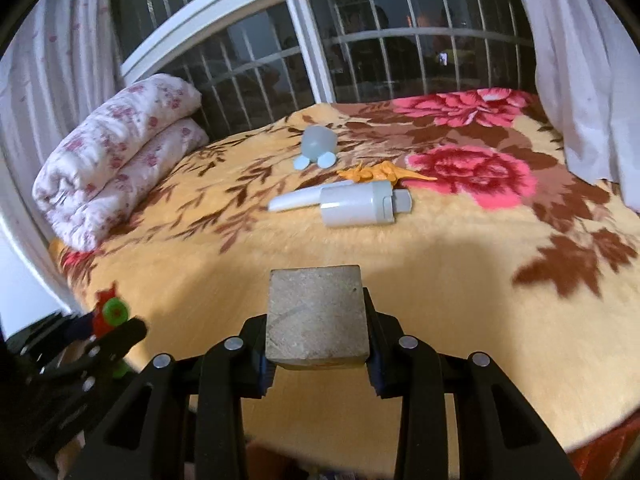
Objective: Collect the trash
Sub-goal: 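Drop the Lego car into the orange bucket with the left tool while the right tool drops the wooden block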
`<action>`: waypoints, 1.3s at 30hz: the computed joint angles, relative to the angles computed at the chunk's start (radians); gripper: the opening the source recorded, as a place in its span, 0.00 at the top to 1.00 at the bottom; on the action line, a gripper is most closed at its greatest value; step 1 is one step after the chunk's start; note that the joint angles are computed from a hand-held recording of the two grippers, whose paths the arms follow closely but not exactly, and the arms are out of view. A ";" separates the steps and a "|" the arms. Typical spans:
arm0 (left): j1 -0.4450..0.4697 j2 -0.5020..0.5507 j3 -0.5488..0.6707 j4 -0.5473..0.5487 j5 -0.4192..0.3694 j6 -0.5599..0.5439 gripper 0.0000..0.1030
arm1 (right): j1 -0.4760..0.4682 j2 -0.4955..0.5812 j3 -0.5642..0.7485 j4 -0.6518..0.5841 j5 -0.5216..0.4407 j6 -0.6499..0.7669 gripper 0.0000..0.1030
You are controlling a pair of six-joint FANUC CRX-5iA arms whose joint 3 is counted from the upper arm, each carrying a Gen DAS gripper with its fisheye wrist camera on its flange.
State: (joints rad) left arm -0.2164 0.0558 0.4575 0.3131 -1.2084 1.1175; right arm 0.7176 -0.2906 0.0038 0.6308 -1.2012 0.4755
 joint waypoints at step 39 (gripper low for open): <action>-0.012 0.006 -0.244 -0.161 -0.341 -0.156 0.33 | 0.357 -0.140 -0.308 -0.247 -0.148 -0.261 0.50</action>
State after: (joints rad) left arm -0.2283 0.0615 0.2136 0.1516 -1.5498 0.9612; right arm 1.0744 -0.4301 -0.3043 0.3833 -1.3491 0.2146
